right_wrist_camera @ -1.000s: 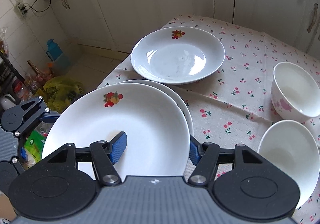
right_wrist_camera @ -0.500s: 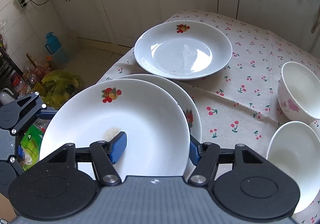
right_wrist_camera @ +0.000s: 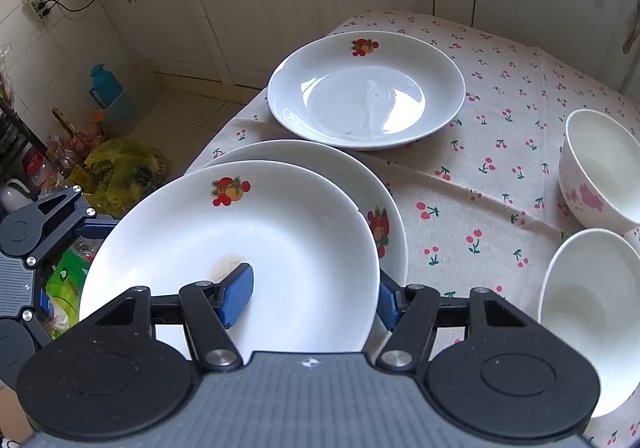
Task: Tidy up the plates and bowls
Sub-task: 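Lift the stained plate and lower it onto the other fruit-decal plate, then open the right gripper to release the stacked plate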
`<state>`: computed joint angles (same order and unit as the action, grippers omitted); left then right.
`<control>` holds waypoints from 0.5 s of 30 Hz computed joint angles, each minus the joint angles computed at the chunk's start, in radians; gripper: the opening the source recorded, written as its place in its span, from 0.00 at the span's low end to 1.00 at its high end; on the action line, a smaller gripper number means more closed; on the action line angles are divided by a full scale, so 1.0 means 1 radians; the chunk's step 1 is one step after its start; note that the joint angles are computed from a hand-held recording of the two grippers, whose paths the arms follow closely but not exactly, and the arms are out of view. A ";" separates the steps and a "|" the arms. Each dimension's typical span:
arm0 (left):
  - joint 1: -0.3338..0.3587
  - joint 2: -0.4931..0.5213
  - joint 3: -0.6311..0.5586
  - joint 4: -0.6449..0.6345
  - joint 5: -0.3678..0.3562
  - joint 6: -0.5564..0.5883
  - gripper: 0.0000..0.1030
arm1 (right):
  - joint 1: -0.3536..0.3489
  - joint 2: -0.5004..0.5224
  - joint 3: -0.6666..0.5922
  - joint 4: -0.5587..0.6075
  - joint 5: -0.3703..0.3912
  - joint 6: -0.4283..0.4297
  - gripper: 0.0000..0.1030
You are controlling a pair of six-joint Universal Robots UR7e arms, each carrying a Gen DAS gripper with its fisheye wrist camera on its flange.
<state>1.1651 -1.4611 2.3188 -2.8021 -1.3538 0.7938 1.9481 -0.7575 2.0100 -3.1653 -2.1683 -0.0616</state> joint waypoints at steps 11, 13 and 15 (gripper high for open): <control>-0.002 0.001 -0.010 0.022 0.003 -0.035 0.99 | -0.003 -0.032 0.032 -0.007 0.032 0.043 0.67; -0.001 0.001 -0.015 0.031 0.001 -0.048 0.99 | -0.004 -0.038 0.039 -0.010 0.039 0.054 0.67; -0.002 0.001 -0.016 0.034 0.002 -0.060 0.99 | -0.003 -0.041 0.045 -0.018 0.040 0.060 0.67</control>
